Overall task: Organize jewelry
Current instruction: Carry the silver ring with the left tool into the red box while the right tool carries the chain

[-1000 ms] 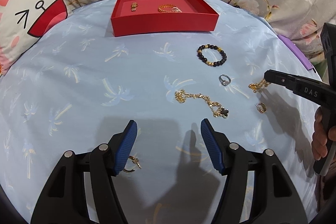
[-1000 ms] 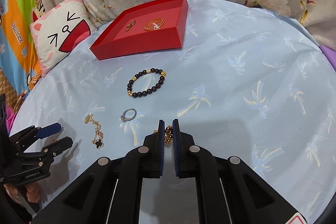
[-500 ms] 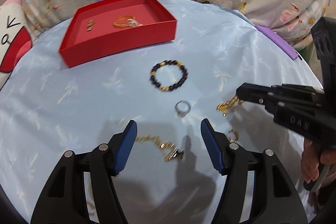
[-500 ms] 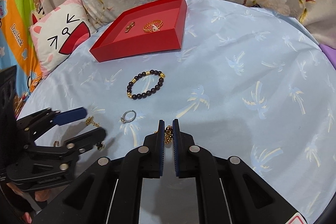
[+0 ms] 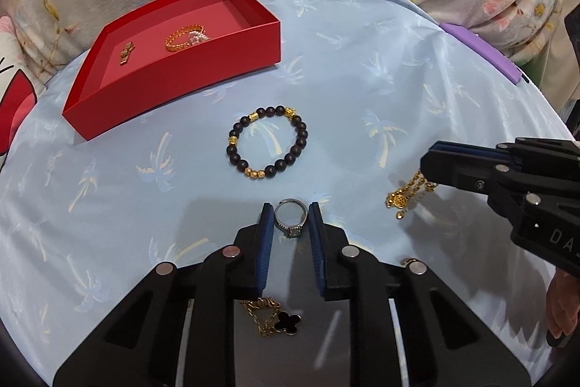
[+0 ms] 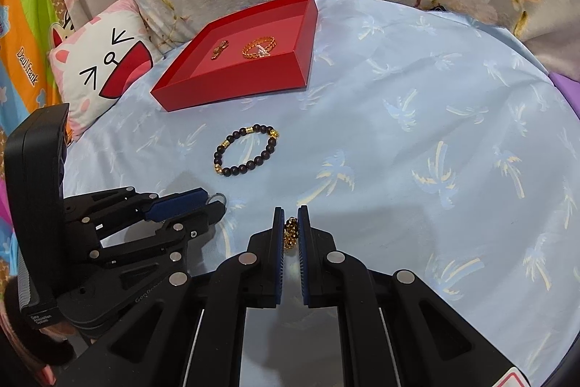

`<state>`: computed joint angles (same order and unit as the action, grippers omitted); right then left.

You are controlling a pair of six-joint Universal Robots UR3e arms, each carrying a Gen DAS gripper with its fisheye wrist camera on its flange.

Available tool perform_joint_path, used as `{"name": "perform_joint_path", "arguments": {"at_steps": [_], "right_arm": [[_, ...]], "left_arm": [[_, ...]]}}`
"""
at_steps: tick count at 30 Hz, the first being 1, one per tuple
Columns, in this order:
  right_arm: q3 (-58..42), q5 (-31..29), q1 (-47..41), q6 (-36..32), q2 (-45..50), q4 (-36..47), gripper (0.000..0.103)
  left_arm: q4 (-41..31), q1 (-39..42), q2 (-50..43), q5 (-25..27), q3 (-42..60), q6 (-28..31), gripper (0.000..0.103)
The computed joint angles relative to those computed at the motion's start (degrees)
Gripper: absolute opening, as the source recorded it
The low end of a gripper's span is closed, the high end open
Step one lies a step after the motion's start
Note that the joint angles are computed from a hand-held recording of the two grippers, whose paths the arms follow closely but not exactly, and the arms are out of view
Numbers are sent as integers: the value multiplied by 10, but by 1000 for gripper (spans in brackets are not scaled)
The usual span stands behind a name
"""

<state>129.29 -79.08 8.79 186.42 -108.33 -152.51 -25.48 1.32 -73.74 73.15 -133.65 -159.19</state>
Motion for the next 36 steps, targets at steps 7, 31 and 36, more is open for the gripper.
{"name": "perform_joint_path", "arguments": {"at_steps": [7,31,36], "right_arm": [[-10,3,-4,-4,-6,7,7],[-508,14,18,-19,279,130,7],[-738,-1,27,-8,434,210,7]], "left_arm": [[-33,18,38,-24,-3,11,19],[-187,164,-88,-102,328,6,19],[-176,136,-228,-66,483,-36,19]]}}
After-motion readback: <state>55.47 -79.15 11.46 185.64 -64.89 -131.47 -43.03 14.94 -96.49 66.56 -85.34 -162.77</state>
